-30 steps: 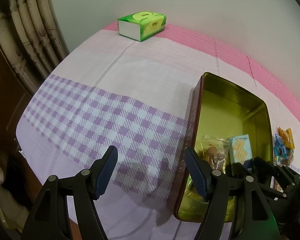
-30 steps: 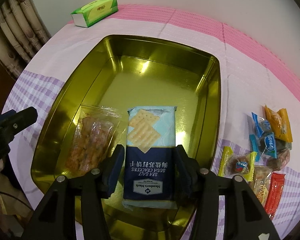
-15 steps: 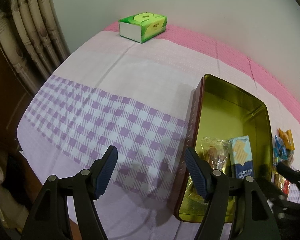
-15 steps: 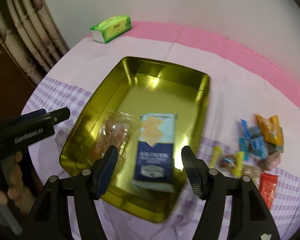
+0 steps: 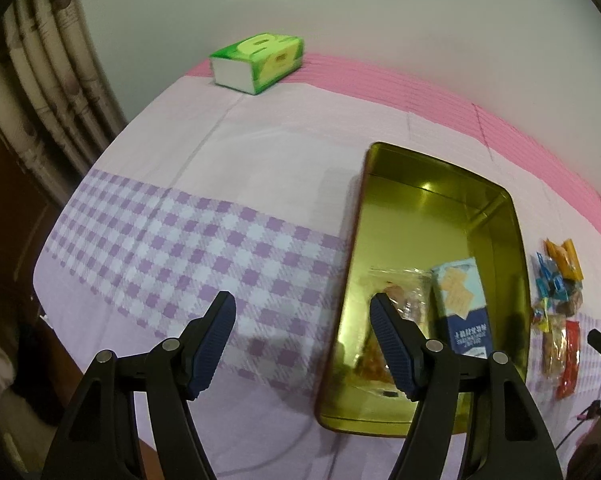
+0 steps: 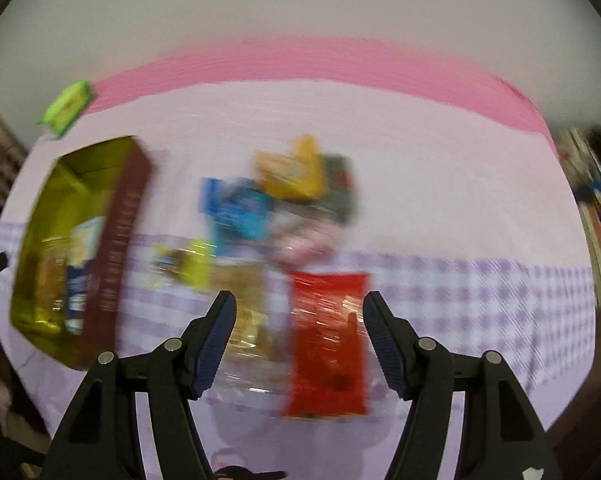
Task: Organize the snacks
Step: 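Grasp the red wrapped snack pack with the right gripper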
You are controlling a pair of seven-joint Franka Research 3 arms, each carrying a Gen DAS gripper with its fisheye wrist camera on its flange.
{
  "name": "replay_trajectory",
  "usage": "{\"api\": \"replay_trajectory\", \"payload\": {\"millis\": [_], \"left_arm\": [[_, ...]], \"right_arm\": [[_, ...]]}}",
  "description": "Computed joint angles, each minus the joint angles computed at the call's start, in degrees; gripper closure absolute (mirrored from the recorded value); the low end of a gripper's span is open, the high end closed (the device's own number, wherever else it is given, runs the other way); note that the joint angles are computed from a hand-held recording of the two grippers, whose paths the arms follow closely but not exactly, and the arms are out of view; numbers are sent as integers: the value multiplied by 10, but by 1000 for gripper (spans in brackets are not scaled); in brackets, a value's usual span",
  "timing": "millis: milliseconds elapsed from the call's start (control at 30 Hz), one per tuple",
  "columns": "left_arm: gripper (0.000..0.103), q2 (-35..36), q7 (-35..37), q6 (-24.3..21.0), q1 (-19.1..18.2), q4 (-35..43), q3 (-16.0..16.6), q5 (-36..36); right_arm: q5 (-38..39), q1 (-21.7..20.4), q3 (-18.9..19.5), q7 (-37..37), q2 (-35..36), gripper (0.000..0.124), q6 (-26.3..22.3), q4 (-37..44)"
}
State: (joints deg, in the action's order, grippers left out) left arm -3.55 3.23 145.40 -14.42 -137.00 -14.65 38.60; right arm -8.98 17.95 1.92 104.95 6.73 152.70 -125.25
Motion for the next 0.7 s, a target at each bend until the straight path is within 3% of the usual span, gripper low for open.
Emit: {"api": "replay_trajectory", "payload": {"millis": [267,700], "left_arm": [[33,23,22,-11,-18,34,-7,-17],[33,100,78,-24,-58,134,-8,-45]], "right_arm": [[80,-28,-1,-62,7,61,-13,-25],[74,-7,-5,-74,43,63,15,-21]]}}
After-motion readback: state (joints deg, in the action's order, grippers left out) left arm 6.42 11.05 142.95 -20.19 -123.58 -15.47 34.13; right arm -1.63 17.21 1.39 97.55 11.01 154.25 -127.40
